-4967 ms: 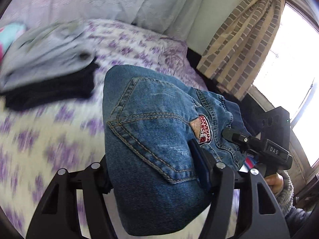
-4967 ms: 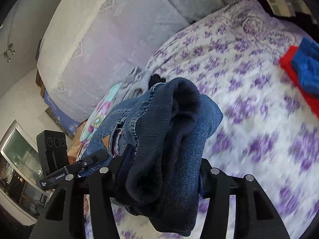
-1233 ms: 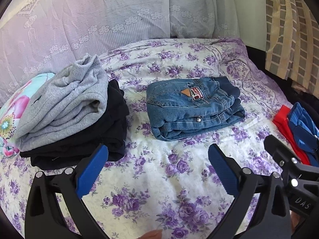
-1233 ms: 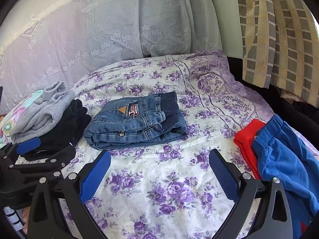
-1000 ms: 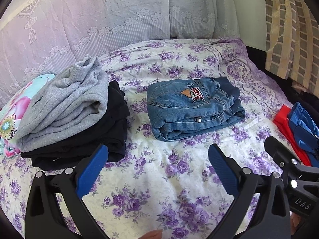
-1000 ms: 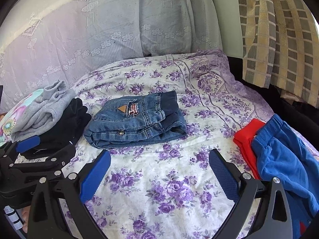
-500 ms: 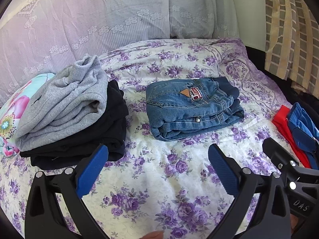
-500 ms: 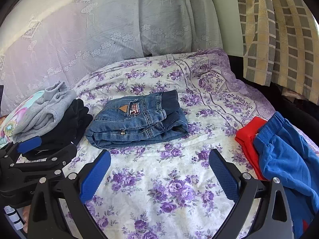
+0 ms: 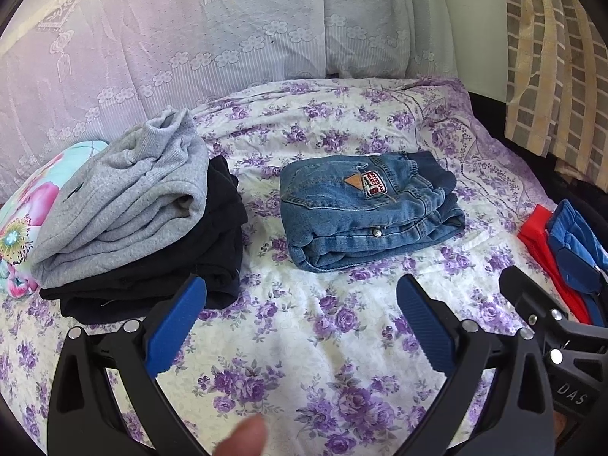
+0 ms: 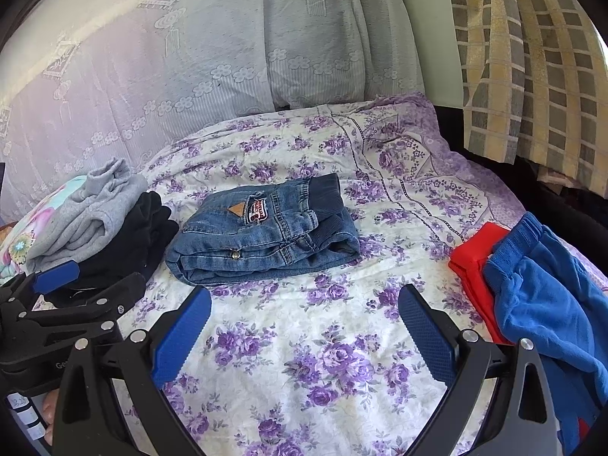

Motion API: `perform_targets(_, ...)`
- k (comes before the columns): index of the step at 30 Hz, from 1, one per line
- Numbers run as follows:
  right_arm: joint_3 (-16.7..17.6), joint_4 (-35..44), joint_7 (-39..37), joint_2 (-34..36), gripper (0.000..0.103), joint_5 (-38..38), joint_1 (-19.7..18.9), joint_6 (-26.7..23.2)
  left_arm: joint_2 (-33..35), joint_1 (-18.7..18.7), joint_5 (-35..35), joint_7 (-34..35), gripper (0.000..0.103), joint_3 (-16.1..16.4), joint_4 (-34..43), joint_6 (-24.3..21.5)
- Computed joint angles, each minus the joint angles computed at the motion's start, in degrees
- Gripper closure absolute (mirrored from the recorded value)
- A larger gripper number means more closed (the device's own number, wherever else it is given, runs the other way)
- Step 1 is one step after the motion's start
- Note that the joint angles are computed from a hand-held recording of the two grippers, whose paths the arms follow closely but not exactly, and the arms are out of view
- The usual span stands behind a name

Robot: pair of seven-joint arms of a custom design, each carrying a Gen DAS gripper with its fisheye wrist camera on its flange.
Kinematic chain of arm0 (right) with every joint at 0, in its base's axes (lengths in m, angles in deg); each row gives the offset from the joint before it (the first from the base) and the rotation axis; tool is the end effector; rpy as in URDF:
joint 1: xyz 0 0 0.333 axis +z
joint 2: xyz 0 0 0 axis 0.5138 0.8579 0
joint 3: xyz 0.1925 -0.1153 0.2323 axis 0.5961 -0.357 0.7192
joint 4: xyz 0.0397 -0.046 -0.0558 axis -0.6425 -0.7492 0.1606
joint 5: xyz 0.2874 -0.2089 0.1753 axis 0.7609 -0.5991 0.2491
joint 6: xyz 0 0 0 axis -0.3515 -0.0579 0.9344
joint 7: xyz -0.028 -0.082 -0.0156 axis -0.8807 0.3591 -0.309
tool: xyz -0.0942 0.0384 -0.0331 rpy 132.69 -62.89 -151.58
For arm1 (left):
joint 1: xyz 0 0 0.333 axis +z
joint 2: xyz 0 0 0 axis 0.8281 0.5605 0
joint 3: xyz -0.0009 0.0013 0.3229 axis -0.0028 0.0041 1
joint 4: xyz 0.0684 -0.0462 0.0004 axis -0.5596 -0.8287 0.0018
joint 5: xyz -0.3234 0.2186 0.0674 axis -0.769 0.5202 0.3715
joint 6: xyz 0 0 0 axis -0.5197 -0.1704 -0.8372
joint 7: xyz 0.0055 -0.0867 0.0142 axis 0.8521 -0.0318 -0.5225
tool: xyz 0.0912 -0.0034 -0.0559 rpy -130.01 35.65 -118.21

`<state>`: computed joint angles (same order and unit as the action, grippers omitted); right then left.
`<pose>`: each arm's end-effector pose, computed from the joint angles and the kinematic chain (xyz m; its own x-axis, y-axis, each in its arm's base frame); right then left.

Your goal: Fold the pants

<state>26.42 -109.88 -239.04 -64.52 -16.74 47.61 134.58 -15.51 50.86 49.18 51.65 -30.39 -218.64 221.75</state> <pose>0.3836 0.2503 0.4574 -0.1910 -0.9771 -0.0938 -0.4567 0.1730 -0.8726 0.4527 -0.0826 0.4631 -0.1912 -0.9783 -0.0802 -0.5309 0.1718 -0.8299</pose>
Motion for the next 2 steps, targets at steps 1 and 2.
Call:
perform_targets(1, 0.1, 0.1, -0.1, 0.1, 0.004, 0.0, 0.0, -0.1, 0.0, 0.9, -0.2, 0.0, 0.005, -0.9, 0.0, 0.0)
perform_targets(2, 0.0, 0.0, 0.0, 0.0, 0.004, -0.1, 0.0, -0.1, 0.0, 1.2, -0.3, 0.0, 0.005, -1.2, -0.1, 0.1)
